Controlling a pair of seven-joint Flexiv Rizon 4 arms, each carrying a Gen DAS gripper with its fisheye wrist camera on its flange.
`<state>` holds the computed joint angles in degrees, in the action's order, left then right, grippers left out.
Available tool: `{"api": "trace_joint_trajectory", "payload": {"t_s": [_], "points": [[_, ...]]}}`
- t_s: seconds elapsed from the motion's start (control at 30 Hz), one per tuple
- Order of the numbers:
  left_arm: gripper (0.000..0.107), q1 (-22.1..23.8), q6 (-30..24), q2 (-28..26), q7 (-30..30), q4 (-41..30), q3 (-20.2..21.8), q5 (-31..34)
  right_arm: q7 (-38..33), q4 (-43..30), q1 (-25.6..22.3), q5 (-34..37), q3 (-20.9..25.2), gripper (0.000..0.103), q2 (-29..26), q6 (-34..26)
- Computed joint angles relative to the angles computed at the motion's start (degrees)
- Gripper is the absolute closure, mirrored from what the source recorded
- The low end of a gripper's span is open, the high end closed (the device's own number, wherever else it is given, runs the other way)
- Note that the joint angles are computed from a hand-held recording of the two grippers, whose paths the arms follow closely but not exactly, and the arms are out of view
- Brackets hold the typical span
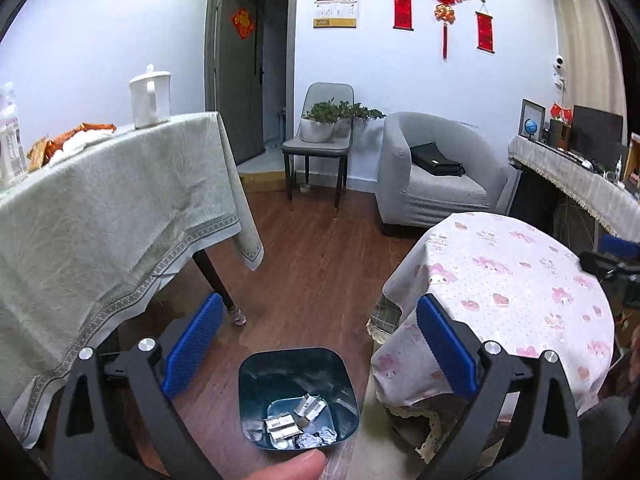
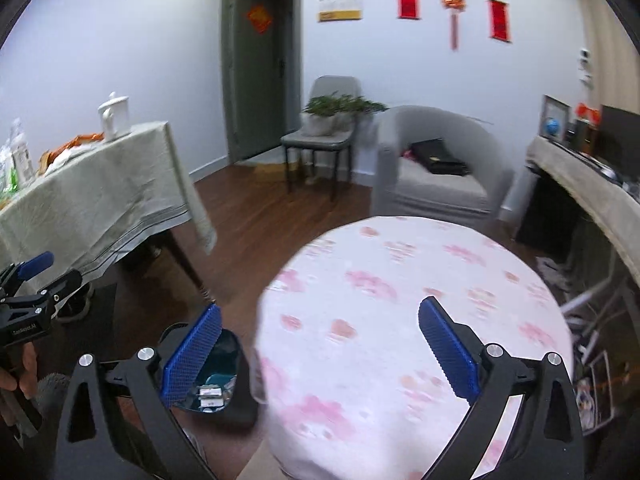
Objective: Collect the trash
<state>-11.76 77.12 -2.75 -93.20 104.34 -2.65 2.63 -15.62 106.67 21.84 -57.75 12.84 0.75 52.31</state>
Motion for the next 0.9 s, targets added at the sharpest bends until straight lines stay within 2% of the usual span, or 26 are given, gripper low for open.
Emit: {"api": "trace_joint_trajectory", "payload": {"t_s": [0.1,0.23,0.5,0.6,0.73,0.9], "points": [[0.008,-0.4,2.2,0.9,-0.2,1.9,0.0,0.9,5.1,5.0,-1.7,-3.0,0.5,0.004,4.6,0.2],[0.007,-0.7,5.4,1.8,2.6,5.6,-0.4,-2.0,9.6,10.2,-4.5,-7.3,2.2,0.004,8.8,1.1],[0.007,-0.8,6.7,2.2,-0.6,8.7,-0.5,3.8,15.9,20.0,-9.1,-10.5,5.2,0.004,17.4,0.8],[0.007,-0.8,7.2,2.3,-2.4,9.7,-0.5,5.9,17.4,22.4,-10.2,-11.1,6.0,0.004,18.7,-0.3],[0.007,-1.1,9.9,2.4,1.0,12.1,-0.7,0.6,19.1,23.9,-11.0,-13.2,5.3,0.004,19.3,2.5],[0.007,-0.9,7.4,2.3,-1.0,11.2,-0.7,3.5,15.7,23.9,-11.2,-13.4,3.5,0.004,17.7,10.7]]}}
